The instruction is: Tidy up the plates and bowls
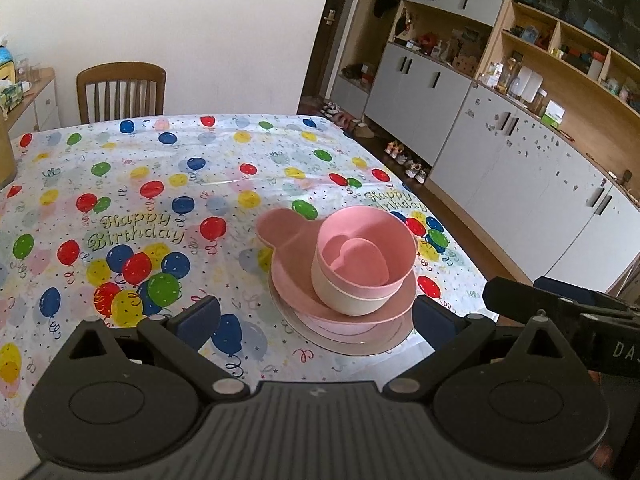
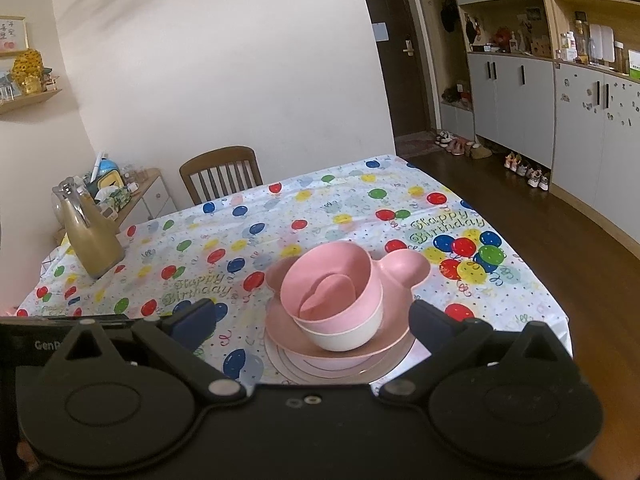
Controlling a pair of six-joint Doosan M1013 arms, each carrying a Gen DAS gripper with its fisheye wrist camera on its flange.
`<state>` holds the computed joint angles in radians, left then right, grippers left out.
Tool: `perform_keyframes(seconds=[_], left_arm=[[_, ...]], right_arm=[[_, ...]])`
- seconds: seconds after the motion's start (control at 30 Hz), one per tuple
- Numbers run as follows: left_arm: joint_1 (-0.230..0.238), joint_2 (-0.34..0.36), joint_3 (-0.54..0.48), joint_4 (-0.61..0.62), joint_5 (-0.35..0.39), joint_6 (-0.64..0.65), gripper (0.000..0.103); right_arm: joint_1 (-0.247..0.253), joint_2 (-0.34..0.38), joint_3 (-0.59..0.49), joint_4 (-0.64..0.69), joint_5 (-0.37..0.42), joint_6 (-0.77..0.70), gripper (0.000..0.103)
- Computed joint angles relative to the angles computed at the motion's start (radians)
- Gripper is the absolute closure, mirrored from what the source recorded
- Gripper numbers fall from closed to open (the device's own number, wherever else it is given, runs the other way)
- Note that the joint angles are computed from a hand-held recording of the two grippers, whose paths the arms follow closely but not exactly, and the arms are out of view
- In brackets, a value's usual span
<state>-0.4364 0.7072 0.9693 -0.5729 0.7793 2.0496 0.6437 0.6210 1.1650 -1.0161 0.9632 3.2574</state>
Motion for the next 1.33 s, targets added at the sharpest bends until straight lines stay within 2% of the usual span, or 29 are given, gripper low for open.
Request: perform_keyframes(seconds=[0.67, 1.33], left_arm=[[-0.010, 0.018, -0.030, 0.027, 0.013, -0.037, 0.000], [-0.032, 0.040, -0.066, 0.107, 0.002, -0.146, 0.000]], right_arm=[[-0.009, -0.005, 0.014, 0.008, -0.018, 0.000, 0.000], [-0.039, -0.023, 0.050, 0.045, -0.074, -0.011, 0.000]])
